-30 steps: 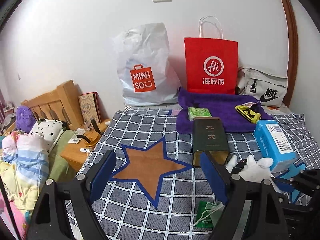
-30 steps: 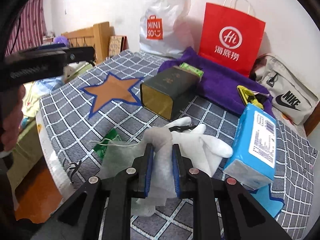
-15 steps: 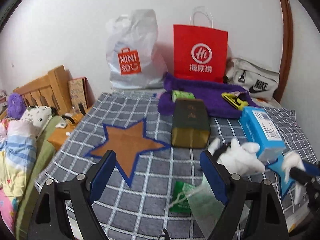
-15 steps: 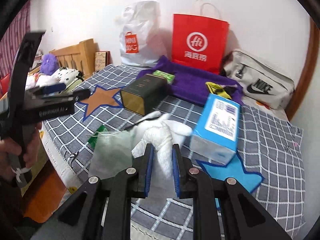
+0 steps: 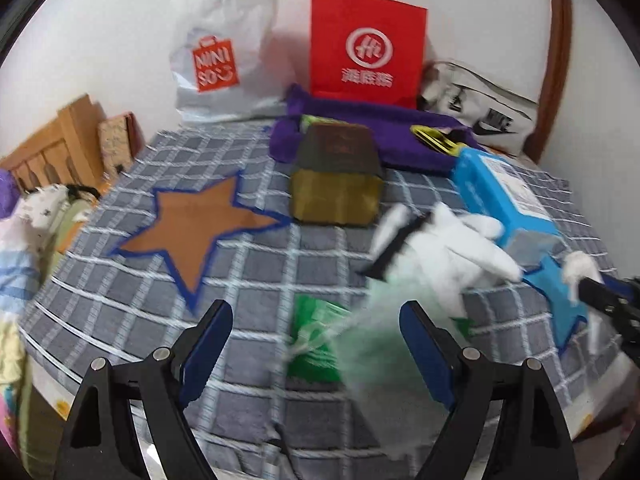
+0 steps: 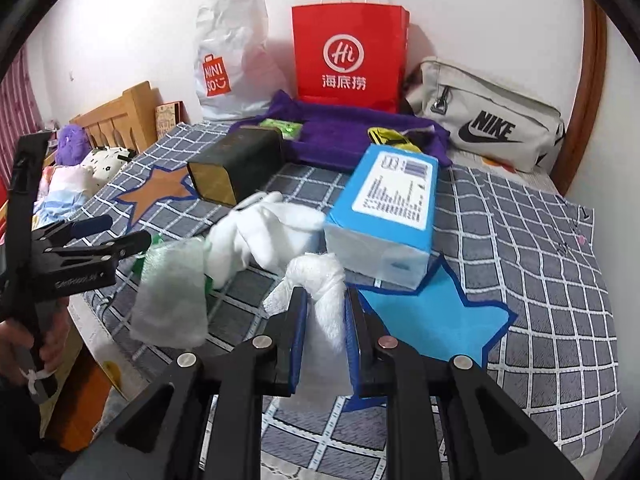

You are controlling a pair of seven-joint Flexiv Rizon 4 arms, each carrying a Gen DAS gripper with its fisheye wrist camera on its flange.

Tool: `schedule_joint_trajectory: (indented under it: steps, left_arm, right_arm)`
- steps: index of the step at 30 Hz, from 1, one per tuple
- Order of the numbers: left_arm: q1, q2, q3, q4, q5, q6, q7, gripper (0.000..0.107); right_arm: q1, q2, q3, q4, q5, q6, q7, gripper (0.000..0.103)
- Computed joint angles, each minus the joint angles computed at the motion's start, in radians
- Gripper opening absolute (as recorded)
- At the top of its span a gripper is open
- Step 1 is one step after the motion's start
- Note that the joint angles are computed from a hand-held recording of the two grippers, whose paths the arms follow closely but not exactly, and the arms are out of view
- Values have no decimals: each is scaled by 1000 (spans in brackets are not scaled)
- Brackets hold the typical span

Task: Organize soft objects
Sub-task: 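Lift the white gloves with the right tool while the left tool grasps the clear plastic bag, then carry the gloves and clear bag toward the purple towel with both tools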

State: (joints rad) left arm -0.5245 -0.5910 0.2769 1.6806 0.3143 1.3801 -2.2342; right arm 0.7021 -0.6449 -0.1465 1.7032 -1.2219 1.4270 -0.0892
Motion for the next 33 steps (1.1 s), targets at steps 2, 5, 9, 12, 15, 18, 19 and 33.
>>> schedule_joint_trajectory:
  steps: [2,5,9,12,15,18,19,33]
  left_arm:
    - [28,-6,-56,-3,-31,-19,39,85]
    - [16,-35,-81,-44,-53,-83,72,85]
    - [-14,-67,-72,-99,-35,-164,49,85]
    - [-5,-70,-77,-92,-25,-129,23,84]
    - [13,-65,-87,-68,-28,-75,21,59]
    - [21,-58,-93,-52,-40,-39,50,22]
    - [22,-58,-93,-53,-43,-37,62,15]
    - [21,-13,-40,-44,-132,18,142,7]
  right_arm:
    - [-6,-7,2,1,6,6,0,18]
    - [-15,-18,4,5,36,15,-11,18]
    - [-4,-17,-25,26,48,48,-2,18]
    - [6,-13,-45,39,47,62,7,18]
    - [10,-12,-53,48,55,70,7,18]
    - [12,-15,-57,48,74,75,1,18]
    - [15,-17,-61,48,79,78,0,18]
    - [48,-3,-96,39,185,114,-95,18]
